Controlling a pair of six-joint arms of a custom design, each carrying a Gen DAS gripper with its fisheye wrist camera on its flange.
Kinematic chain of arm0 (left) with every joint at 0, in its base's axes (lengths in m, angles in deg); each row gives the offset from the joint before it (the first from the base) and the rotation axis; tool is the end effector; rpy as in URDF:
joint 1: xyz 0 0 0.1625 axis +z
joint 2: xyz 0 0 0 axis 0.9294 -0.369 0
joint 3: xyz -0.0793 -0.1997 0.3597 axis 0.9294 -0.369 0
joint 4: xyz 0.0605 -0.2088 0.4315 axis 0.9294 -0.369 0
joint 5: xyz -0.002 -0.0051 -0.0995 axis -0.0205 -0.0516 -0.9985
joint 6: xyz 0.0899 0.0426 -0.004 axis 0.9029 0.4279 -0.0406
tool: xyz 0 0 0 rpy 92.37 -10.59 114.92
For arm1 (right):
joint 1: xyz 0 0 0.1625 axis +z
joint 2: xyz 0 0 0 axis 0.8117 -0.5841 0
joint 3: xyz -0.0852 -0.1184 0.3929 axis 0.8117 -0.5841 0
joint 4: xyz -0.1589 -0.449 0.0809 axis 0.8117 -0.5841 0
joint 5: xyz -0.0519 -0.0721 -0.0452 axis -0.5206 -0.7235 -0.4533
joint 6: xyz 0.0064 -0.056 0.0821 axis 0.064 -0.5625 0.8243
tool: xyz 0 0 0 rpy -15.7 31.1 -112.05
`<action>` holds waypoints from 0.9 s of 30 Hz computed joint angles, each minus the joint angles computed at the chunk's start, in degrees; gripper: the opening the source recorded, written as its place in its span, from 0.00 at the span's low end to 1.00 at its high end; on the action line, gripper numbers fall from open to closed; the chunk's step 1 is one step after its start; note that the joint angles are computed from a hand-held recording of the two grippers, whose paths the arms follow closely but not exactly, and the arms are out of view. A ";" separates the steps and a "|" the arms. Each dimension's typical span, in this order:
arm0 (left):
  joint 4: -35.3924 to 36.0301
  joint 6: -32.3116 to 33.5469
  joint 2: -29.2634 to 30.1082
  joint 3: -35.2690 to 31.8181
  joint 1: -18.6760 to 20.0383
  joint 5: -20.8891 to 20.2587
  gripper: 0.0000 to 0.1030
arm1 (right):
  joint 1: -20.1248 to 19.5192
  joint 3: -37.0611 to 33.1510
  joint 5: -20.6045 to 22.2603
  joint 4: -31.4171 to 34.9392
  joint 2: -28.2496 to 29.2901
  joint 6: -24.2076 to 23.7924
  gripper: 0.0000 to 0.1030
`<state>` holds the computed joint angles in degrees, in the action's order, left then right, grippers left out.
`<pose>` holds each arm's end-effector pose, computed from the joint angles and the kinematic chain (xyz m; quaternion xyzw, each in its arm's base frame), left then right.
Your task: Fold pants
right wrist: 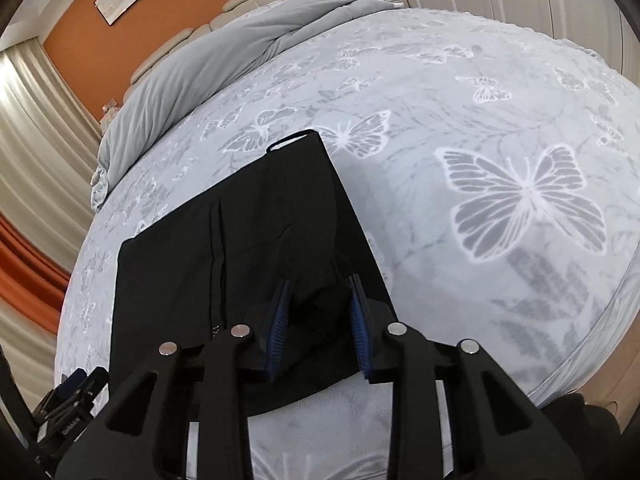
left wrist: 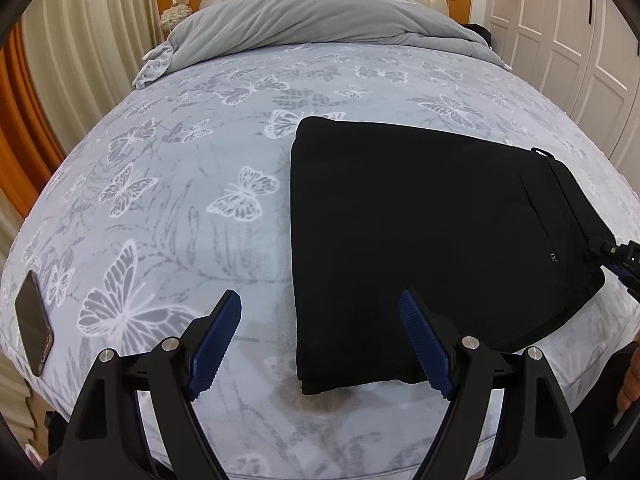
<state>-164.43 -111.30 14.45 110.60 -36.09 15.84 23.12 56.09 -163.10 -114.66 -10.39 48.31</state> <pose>-0.3754 -0.4952 -0.0395 -0.0929 0.8165 -0.3677 0.4354 -0.0082 -0.6031 0.2975 0.1162 -0.9254 0.3187 0.1689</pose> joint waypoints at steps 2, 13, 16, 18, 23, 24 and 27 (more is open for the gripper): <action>0.12 -0.04 0.05 -0.09 0.01 0.01 0.76 | 0.28 0.14 0.01 -0.71 -0.14 0.08 0.27; 1.27 -0.70 0.14 -0.43 0.24 -0.29 0.77 | -0.47 0.46 -0.43 -0.58 -0.37 2.33 0.33; 1.89 -1.20 0.17 -0.51 0.28 -0.34 0.77 | -0.80 1.44 0.61 0.47 -1.77 2.66 0.34; 2.58 -1.77 0.18 -0.62 0.32 -0.34 0.77 | -1.11 2.28 1.61 1.69 -2.77 2.79 0.34; 2.65 -2.64 -0.05 -0.46 0.39 -0.50 0.77 | -0.59 2.78 1.15 2.78 -2.27 0.96 0.33; 2.83 -2.93 -0.09 -0.47 0.38 -0.48 0.77 | -0.53 2.26 1.04 2.63 -1.61 1.14 0.33; 3.12 -3.42 -0.27 -0.35 0.27 -0.39 0.77 | -0.54 -1.07 1.38 4.56 1.13 2.97 0.31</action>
